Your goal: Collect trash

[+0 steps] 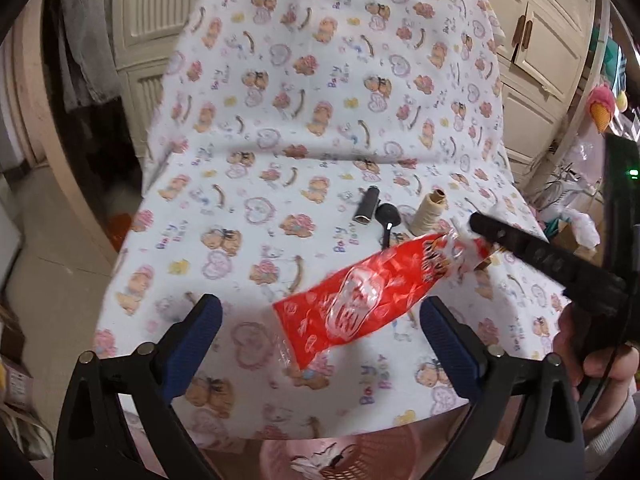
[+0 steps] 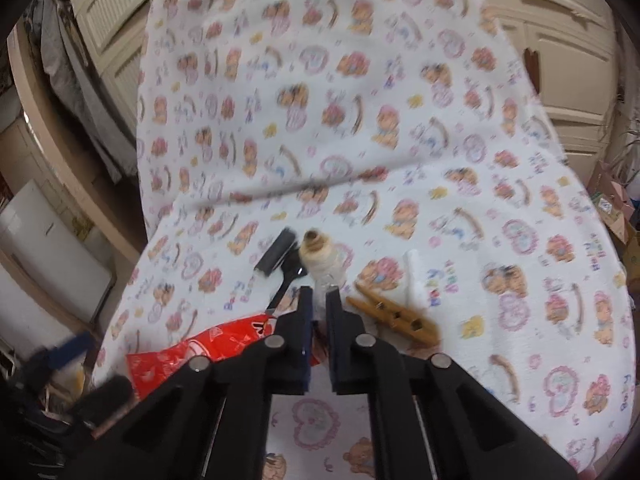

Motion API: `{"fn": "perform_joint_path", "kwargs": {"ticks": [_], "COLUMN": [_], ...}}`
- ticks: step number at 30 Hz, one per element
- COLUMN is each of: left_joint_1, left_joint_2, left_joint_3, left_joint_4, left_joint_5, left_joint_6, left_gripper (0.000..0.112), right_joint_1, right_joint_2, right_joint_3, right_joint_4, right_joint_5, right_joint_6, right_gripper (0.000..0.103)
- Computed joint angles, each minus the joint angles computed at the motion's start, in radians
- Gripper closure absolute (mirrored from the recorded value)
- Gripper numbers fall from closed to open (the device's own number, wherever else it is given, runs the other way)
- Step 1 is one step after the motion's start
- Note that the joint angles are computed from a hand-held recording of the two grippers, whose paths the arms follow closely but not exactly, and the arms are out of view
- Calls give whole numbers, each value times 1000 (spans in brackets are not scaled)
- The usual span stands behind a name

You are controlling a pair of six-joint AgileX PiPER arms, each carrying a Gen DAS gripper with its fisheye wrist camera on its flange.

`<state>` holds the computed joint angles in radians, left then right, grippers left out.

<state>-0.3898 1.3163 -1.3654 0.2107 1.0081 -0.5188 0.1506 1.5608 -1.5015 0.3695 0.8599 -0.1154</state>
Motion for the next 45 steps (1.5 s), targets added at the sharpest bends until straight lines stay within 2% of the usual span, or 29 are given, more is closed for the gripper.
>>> {"fn": "perform_joint_path", "kwargs": {"ticks": [4,5,7,9,12,14,16,20,24,25,31,33,38,41,45], "left_joint_1": [7,13,23,29,10,-7,-32,-83,-117,-117,-94,-80,-86,-28,-28], "left_joint_2": [25,37,66,95,144,181,216,274,297,301,284,274,229,179,120], "left_joint_3": [-34,-49,-80,-104,-132,-147,-153,-152,-140,-145,-137,-128,-102,-78,-69], "left_joint_4": [-5,-10,-33,-63,-82,-96,-87,-15,68,59,-7,-34,32,-72,-61], "left_joint_5": [-35,-40,-38,-34,-32,-37,-42,-43,-51,-49,-51,-52,-53,-89,-107], "left_joint_6": [13,20,40,65,78,91,94,57,5,15,31,37,-47,-3,14], "left_gripper": [28,30,37,44,46,47,54,69,78,79,103,105,105,105,106], "right_joint_1": [-34,-33,-41,-57,-93,-101,-99,-72,-136,-148,-195,-195,-198,-205,-219], "right_joint_2": [-27,-24,9,5,-7,-25,-38,-63,-44,-44,-40,-44,-54,-65,-81], "right_joint_3": [-26,-43,-102,-90,-58,-28,-8,24,-6,-9,-27,-23,-14,-7,1], "right_joint_4": [-12,-30,-28,-4,55,68,59,-43,-30,-35,-42,-54,-50,-35,1], "right_joint_5": [29,56,186,237,299,308,314,273,287,282,272,263,253,248,242], "right_joint_6": [-42,-64,-173,-229,-292,-312,-320,-280,-250,-241,-221,-215,-214,-222,-240], "right_gripper": [99,99,99,99,99,99,99,99,99,99,99,99,99,99,99]}}
